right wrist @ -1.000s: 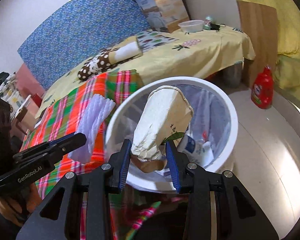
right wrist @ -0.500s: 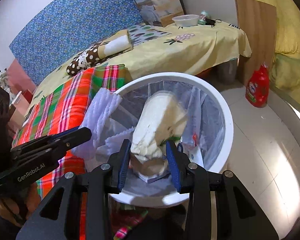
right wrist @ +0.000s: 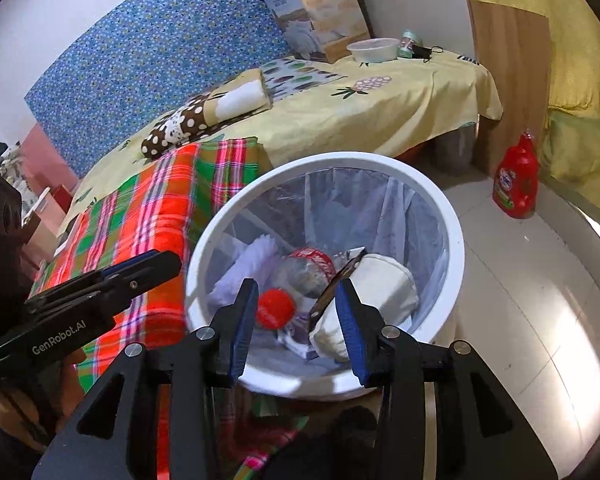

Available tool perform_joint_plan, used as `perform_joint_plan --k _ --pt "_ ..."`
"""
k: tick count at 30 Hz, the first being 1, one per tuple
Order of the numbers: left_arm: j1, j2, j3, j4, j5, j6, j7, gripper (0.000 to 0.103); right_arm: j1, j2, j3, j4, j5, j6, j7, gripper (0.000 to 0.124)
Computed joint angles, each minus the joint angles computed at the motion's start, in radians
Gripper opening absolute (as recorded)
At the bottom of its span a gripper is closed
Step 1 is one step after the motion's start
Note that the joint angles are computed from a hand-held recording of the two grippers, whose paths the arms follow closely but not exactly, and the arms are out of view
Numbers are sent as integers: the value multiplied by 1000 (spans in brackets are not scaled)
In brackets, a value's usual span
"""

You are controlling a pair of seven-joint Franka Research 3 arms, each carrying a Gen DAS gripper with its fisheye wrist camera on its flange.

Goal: Collect trash

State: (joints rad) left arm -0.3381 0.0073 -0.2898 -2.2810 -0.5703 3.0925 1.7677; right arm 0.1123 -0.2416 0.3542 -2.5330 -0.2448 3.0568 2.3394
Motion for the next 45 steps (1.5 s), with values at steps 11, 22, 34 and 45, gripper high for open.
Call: perform_joint_plan --k 11,22,34,45 --pt "-51 -188 55 -186 90 39 -139 44 -55 -68 106 -21 -56 17 60 43" --pt "66 -417 -35 -386 307 51 -389 44 -112 -146 227 -54 -39 48 52 44" --pt "154 -654 -109 -543 461 -18 -600 44 -131 -226 327 -94 41 62 14 45" --pt "124 -727 -59 -600 579 -47 -721 44 -142 -259 367 -100 61 46 14 45"
